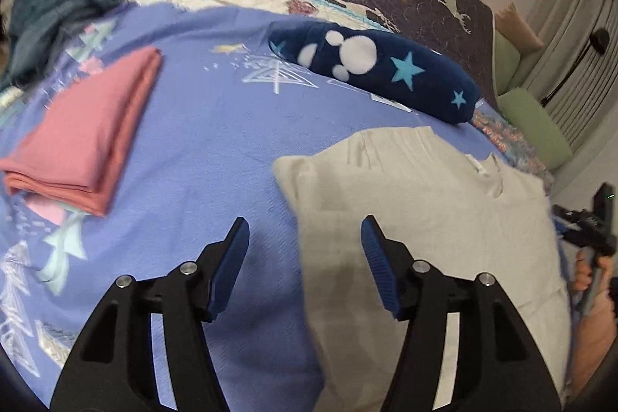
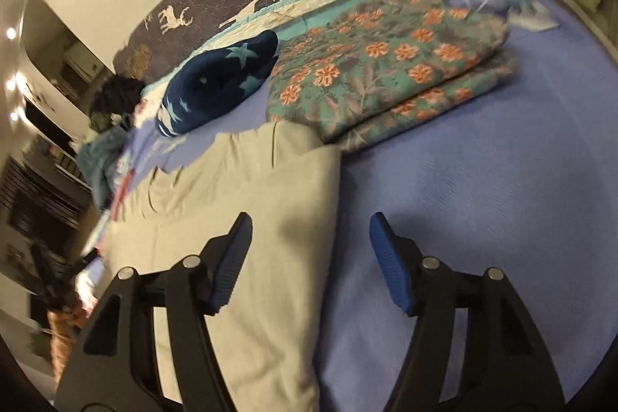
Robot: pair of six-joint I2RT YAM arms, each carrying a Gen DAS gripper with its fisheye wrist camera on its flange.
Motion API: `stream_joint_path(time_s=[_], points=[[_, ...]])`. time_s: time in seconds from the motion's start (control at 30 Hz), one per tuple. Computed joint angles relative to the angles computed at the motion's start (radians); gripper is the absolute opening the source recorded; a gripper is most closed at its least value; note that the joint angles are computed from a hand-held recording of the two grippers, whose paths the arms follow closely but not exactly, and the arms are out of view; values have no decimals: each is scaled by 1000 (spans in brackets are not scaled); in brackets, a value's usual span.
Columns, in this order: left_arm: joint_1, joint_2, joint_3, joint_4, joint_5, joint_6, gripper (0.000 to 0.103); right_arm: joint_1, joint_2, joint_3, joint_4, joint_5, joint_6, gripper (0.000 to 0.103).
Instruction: Fold small clothes
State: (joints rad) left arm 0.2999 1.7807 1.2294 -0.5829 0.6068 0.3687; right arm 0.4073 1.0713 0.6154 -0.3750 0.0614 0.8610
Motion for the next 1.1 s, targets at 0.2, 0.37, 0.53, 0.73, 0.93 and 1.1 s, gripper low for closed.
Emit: stream_joint_path(time_s=[0.2, 0.37, 0.53, 0.73, 0.93, 1.1], points=[[-77, 100, 70, 64, -22, -93, 5, -75, 150, 34, 149, -109, -27, 18], [-89, -19, -53, 201, -53, -93, 5, 69, 44, 58, 76, 129, 6, 5], [-151, -1, -77, 246, -206, -41, 7, 22, 244, 119, 66, 85, -23, 8], [-27, -189, -175, 221, -103, -12, 38, 192, 16, 119, -160, 313, 74, 34], [89, -414, -347, 69, 20, 218, 60, 613, -68, 140, -434, 484, 262, 39], [52, -462, -527, 162, -159, 276, 76, 743, 177, 149, -589, 569, 452, 54]])
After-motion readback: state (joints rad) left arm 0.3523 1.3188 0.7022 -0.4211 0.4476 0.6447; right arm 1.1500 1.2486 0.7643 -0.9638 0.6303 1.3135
